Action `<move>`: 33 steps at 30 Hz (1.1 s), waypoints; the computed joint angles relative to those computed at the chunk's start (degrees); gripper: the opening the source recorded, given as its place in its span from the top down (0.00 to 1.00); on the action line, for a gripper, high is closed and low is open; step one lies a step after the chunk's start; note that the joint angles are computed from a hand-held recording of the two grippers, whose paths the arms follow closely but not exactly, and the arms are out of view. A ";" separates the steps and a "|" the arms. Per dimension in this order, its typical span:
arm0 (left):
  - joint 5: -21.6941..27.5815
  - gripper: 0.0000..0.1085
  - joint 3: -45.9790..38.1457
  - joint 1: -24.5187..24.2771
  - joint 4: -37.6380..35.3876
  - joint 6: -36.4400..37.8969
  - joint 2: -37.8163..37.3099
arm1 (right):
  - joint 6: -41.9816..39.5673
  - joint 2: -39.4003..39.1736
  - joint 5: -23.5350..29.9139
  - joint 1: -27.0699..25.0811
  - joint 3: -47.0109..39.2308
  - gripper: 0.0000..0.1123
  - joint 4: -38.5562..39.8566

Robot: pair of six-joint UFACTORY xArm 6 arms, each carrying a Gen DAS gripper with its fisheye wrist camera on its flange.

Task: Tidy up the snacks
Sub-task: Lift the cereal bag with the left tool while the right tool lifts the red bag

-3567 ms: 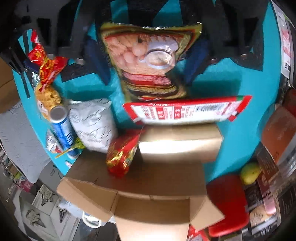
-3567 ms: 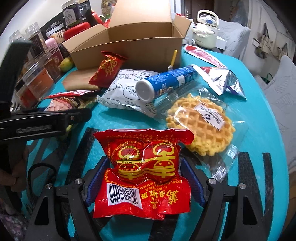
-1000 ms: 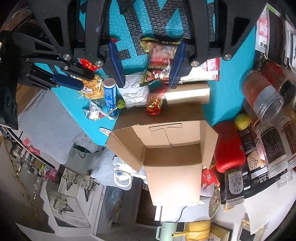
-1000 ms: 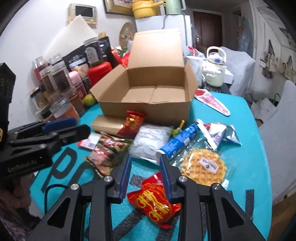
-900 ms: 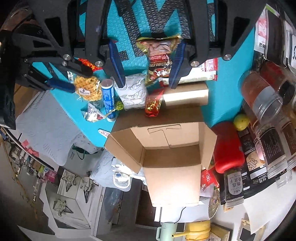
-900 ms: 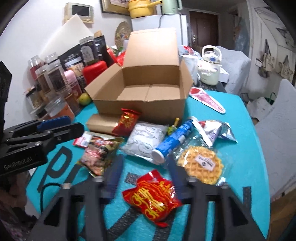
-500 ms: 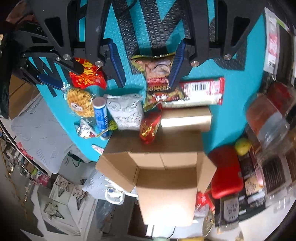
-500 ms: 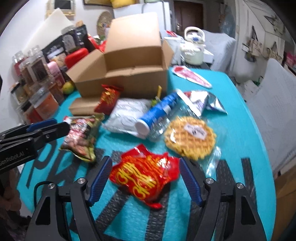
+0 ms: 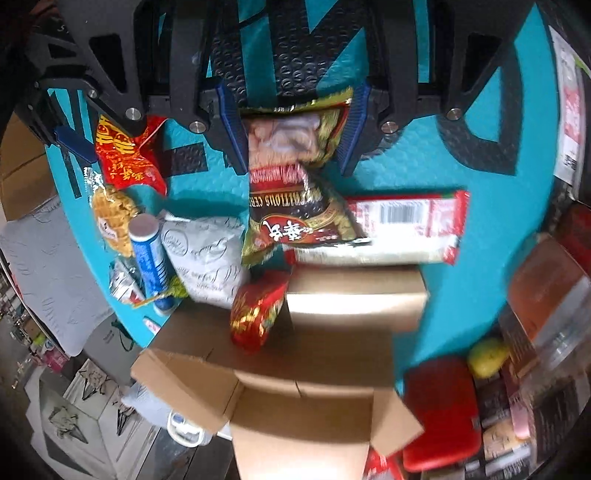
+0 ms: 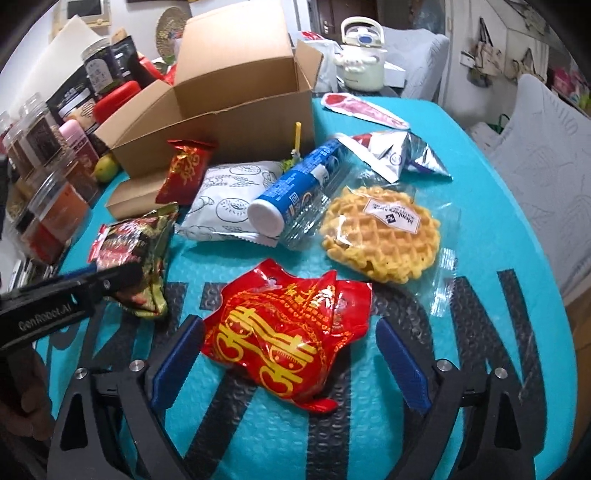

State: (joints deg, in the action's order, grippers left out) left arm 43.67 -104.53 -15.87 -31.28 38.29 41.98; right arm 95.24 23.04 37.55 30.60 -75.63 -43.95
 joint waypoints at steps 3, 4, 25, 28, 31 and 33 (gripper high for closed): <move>1.48 0.54 -2.05 -0.13 0.96 -1.30 1.59 | -0.07 0.72 -0.93 -0.66 -0.30 0.15 1.47; 1.90 0.54 -2.68 -0.17 1.14 -1.61 2.05 | -0.04 1.04 -1.31 -0.87 -0.45 0.13 1.99; -8.78 0.59 5.14 -2.01 -3.71 7.43 -1.19 | 1.19 3.30 -5.81 -0.28 -2.11 0.49 -2.24; -8.54 0.61 7.68 -1.33 -5.70 9.65 -3.35 | 4.99 1.48 -6.70 -0.42 0.01 0.49 -5.00; -7.97 0.61 8.51 -0.89 -7.41 11.25 -4.55 | 6.98 -0.30 -6.89 -0.35 1.82 0.49 -6.56; -7.16 0.61 9.03 -0.59 -8.74 12.34 -5.50 | 8.08 -1.60 -7.86 -0.51 3.30 0.49 -7.43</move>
State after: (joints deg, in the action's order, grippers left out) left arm 36.50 -95.49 -16.46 -40.02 50.62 36.48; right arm 103.31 21.44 29.69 30.09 -72.33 -51.37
